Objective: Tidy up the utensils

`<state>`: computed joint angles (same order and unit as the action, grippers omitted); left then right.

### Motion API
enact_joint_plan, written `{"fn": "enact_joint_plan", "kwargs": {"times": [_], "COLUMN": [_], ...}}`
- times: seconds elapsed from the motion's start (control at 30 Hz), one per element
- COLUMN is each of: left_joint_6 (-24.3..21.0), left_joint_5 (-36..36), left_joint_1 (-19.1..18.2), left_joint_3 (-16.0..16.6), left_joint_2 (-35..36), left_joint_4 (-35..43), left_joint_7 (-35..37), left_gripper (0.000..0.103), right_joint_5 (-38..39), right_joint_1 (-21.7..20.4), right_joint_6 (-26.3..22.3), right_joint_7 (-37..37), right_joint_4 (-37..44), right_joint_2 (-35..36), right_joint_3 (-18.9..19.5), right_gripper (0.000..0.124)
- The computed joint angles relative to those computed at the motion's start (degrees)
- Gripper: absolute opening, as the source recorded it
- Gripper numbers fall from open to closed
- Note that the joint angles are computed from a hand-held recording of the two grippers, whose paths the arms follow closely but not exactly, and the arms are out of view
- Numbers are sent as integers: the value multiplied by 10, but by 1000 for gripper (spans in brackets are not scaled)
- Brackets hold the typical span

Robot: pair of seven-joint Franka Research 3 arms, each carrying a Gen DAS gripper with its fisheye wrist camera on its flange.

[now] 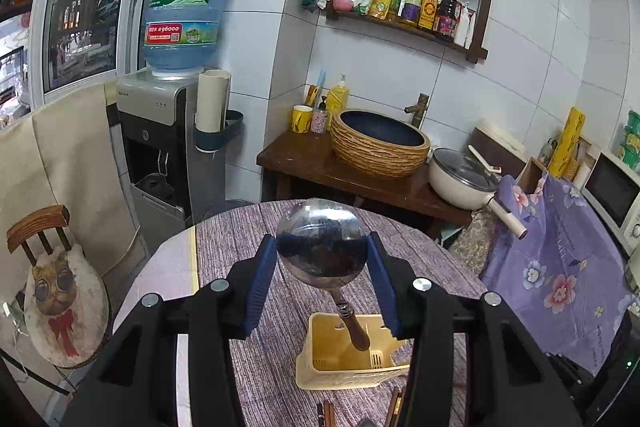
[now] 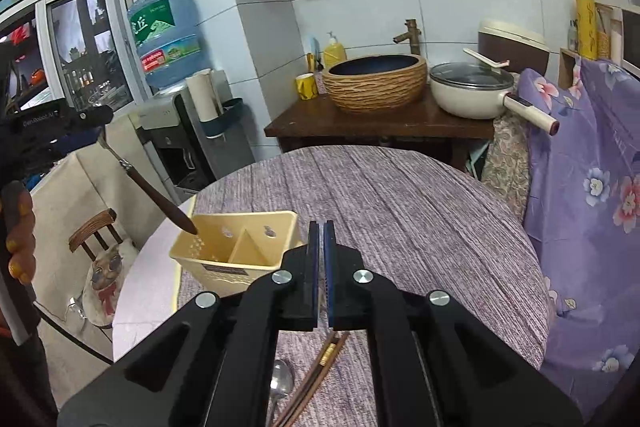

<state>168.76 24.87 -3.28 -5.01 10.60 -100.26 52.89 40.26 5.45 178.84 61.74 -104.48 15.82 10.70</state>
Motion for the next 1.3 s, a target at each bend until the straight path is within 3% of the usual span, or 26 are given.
{"fn": "enact_joint_plan", "kwargs": {"times": [0.03,0.07,0.1,0.17,0.2,0.3,0.37,0.43,0.5,0.57,0.7,0.83,0.97,1.07,1.3], "left_joint_6": [-3,-6,-10,-20,-25,-34,-39,-44,-47,-39,-30,-13,23,49,107], "left_joint_5": [12,15,21,17,6,6,13,12,6,30,80,133,166,231,290], "left_joint_1": [-6,-7,-10,-10,-7,-14,-20,-21,-19,-32,-49,-58,-55,-65,-40], "left_joint_3": [5,5,7,1,-5,-2,2,0,-5,11,27,40,45,60,48], "left_joint_2": [5,12,18,31,38,51,59,63,67,65,59,46,23,3,-34], "left_joint_4": [3,8,10,14,17,18,20,20,18,11,2,-16,-52,-79,-142], "left_joint_7": [-9,-10,-13,-1,12,17,15,21,34,16,-12,-51,-93,-150,-189], "left_gripper": [46,46,46,46,46,46,46,46,46,47,65,68,71,73,75], "right_joint_5": [-4,-9,-29,-85,-104,-98,-104,-76,-63,-22,5,4,-39,-76,-148], "right_joint_1": [2,3,17,52,57,10,5,-25,-34,-58,-65,-66,-51,-39,-36], "right_joint_6": [-3,-4,-4,10,10,-23,-48,-74,-111,-143,-169,-181,-212,-227,-271], "right_joint_7": [6,11,30,80,95,92,118,111,130,132,163,213,300,369,471], "right_joint_4": [-2,-6,-8,-26,-33,-40,-45,-48,-42,-33,-23,-3,33,66,152], "right_joint_2": [1,3,5,7,8,13,18,23,35,50,73,92,123,148,200], "right_joint_3": [-6,-13,-34,-87,-100,-73,-86,-65,-69,-57,-66,-78,-103,-122,-141], "right_gripper": [9,22,42,50,50,50,50,50,50,46,36,33,27,26,26]}}
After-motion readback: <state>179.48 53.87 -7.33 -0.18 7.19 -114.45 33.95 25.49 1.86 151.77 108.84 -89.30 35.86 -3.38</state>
